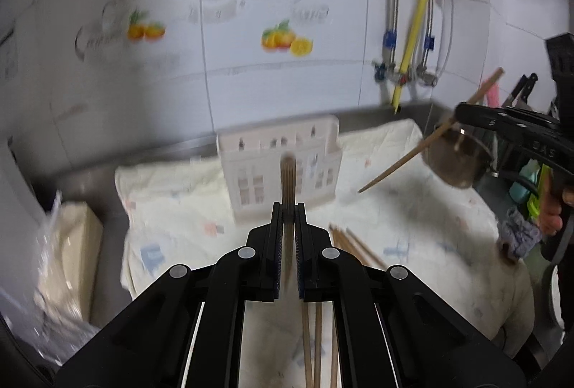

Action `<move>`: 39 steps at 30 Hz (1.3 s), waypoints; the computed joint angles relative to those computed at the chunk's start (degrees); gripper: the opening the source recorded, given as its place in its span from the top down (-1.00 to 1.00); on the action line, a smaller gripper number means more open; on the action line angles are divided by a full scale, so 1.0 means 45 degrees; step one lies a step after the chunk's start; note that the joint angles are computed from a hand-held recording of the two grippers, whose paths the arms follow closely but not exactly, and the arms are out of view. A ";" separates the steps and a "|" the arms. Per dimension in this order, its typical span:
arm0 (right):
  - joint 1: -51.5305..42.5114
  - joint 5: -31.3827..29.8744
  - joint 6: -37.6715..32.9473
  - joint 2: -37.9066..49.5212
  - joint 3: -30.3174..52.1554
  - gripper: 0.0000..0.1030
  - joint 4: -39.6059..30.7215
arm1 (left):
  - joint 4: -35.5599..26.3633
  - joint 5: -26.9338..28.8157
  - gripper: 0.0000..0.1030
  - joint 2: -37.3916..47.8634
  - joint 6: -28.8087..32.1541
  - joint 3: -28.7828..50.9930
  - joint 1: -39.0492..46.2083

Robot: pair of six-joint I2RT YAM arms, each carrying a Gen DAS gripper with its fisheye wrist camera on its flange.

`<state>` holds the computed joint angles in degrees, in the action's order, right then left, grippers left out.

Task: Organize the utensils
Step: 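Lift the left gripper's chopstick upright into the white holder while the right gripper inserts its own, then open both grippers to release the chopsticks in the holder and withdraw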

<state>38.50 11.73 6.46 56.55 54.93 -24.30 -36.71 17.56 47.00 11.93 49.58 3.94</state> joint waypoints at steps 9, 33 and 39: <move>-0.1037 -0.0712 -0.0892 0.2651 0.2788 0.87 -0.0041 | 0.0494 -0.0072 0.90 0.2065 -0.0431 0.3995 -0.0471; -0.2097 -0.1780 -0.0830 0.7117 0.4798 0.87 0.0242 | 0.3786 -0.0668 0.90 0.8059 -0.3032 0.6730 -0.0327; -0.2100 -0.1758 -0.0666 0.7136 0.4635 0.83 0.0361 | 0.3426 -0.0485 0.86 0.8360 -0.2987 0.6400 -0.0069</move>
